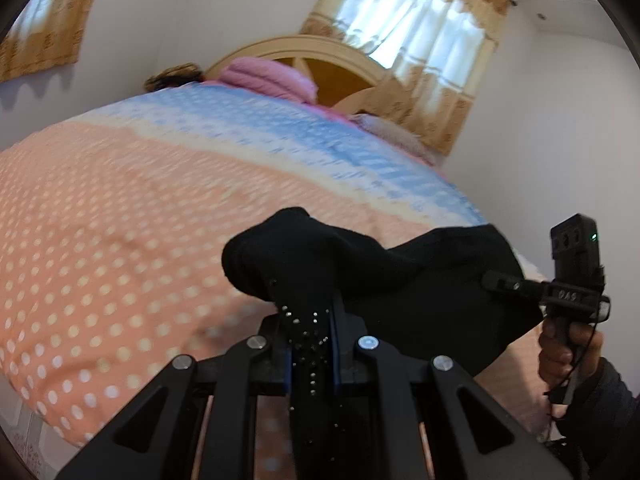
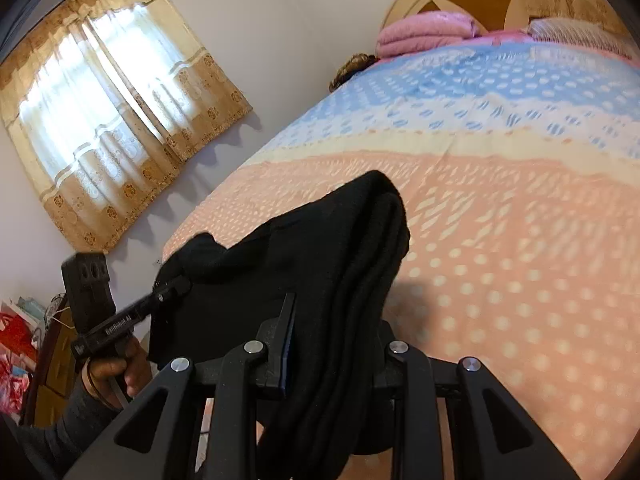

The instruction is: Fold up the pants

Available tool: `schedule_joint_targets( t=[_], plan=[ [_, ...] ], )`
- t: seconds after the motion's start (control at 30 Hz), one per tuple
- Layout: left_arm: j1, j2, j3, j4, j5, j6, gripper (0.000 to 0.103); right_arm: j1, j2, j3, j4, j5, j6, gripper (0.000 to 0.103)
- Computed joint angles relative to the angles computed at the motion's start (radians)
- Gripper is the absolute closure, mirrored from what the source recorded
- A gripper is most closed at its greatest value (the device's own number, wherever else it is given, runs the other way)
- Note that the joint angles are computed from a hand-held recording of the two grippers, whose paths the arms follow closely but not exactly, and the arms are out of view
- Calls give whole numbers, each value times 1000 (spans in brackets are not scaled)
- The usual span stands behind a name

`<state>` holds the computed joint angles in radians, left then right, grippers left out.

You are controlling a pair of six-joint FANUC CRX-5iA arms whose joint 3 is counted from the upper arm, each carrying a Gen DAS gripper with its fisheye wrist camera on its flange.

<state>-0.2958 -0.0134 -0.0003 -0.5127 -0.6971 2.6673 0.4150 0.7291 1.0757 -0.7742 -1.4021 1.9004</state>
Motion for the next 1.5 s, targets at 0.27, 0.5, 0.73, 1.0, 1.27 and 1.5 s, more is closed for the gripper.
schedule_joint_targets(
  t=[0.27, 0.5, 0.73, 1.0, 1.27, 1.5],
  plan=[
    [-26, 66, 19, -70, -90, 122, 49, -45, 92, 59, -38, -51, -155, 52],
    [-71, 42, 7, -130, -163, 185, 42, -59, 4, -82, -44, 29, -97, 50],
    [-150, 29, 38, -212, -333, 200, 36, -79, -98, -241, -27, 153, -99, 47],
    [-242, 35, 98, -290, -520, 189, 36, -75, -245, -438, 55, 308, -129, 46],
    [-343, 29, 154, -385, -603, 217, 25, -51, -459, -681, 125, 471, -76, 46],
    [-383, 54, 214, -421, -625, 191, 24, 2, -667, -890, 205, 622, 48, 45]
  ],
)
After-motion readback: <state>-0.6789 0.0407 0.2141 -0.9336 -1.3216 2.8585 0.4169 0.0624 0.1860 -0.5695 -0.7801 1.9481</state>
